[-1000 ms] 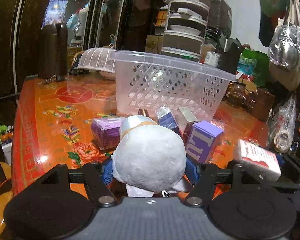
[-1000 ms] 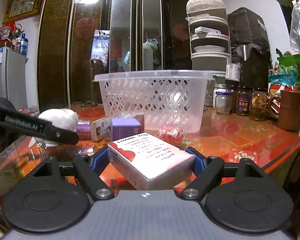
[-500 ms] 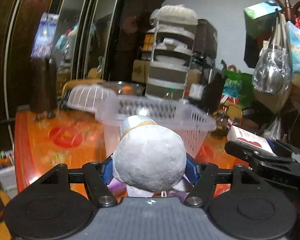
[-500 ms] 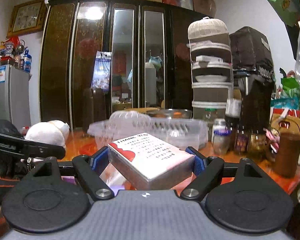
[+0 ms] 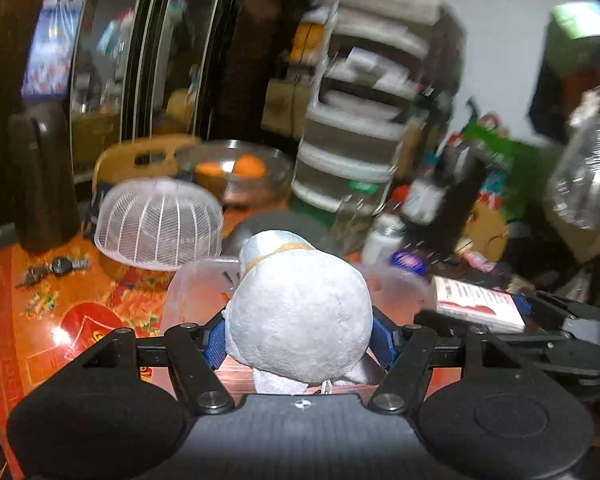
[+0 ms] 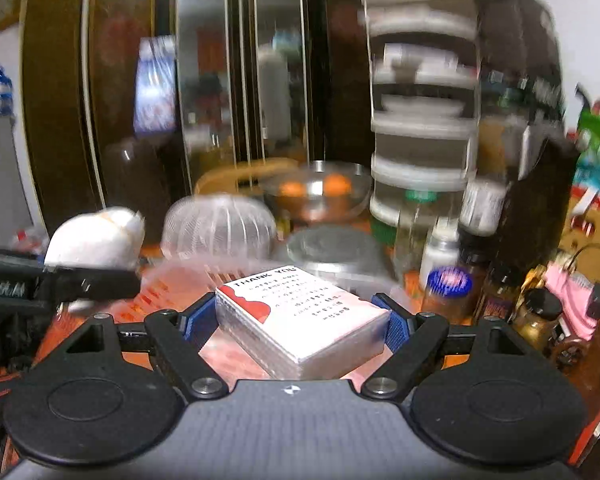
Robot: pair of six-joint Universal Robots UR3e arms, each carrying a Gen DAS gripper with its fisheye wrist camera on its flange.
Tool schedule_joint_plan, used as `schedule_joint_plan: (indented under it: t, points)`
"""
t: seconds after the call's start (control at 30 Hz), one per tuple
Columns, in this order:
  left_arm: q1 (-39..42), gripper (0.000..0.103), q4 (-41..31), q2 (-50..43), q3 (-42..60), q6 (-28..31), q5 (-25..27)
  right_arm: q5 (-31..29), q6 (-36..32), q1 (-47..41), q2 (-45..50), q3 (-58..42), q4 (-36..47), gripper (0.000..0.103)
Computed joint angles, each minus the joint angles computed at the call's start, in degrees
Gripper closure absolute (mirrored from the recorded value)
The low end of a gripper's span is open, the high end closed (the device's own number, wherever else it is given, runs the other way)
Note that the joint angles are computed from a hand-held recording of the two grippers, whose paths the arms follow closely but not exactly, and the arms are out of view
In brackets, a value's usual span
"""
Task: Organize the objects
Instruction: 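Carry the plush toy and white box into the clear basket with both tools, then open both tools to release the plush toy and white box in the basket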
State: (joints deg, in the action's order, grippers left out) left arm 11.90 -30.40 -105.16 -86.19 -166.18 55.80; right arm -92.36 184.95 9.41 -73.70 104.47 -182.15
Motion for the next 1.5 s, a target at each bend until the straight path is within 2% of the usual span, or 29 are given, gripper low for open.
schedule_joint_plan:
  t: [0.07,0.17,0.33,0.5,0.63,1.0,1.07,1.1,1.13,1.2,1.3,1.37,1.5]
  points:
    - [-2.7,0.032,-5.0,-6.3,8.7,-1.0,4.0,0.6,-0.3,-0.6,2.9,-4.9,5.5,0.019]
    - [-5.2,0.032,-10.1,-12.6,16.5,-1.8,8.5,-2.4,-2.8,0.6,6.9,-11.5,12.4,0.019]
    - [-7.5,0.032,-20.4,-20.0,27.1,-1.9,13.0,-1.2,-4.1,0.5,10.5,-18.9,22.8,0.019]
    - [-8.3,0.032,-24.7,-22.2,30.7,-2.0,15.2,-1.5,-5.7,0.8,13.2,-23.5,29.4,0.019]
    - [-8.4,0.032,-24.3,-22.7,30.2,-1.9,15.2,-1.0,-6.4,0.5,13.3,-22.1,28.5,0.019]
    - [-8.9,0.029,-18.5,-22.9,27.2,-4.5,15.2,-0.7,-7.1,0.3,12.5,-20.5,27.5,0.017]
    - [-8.9,0.026,-16.8,-22.3,25.8,-4.5,14.8,-1.1,-7.3,0.5,12.4,-20.3,27.1,0.013]
    - [-8.7,0.020,-15.9,-21.8,24.8,-4.7,13.9,-1.3,-7.1,0.6,12.2,-19.9,26.2,0.009]
    - [-8.3,0.017,-14.9,-21.1,23.7,-4.7,12.7,-1.4,-6.9,0.6,11.9,-19.4,25.4,0.000]
    - [-8.2,0.013,-13.3,-20.1,22.1,-4.7,11.9,-0.5,-7.1,0.5,11.2,-18.1,24.0,0.000]
    - [-8.2,0.012,-9.0,-17.6,18.1,-5.9,12.5,-2.0,-7.5,1.4,10.3,-15.9,20.7,0.000]
    - [-7.3,0.012,-5.4,-14.8,14.0,-6.7,11.1,-2.5,-7.3,1.8,8.8,-13.4,17.6,0.000]
    - [-3.2,0.011,6.3,-4.4,-0.6,-6.9,4.9,-1.6,-5.4,1.5,1.8,-2.8,5.8,0.000]
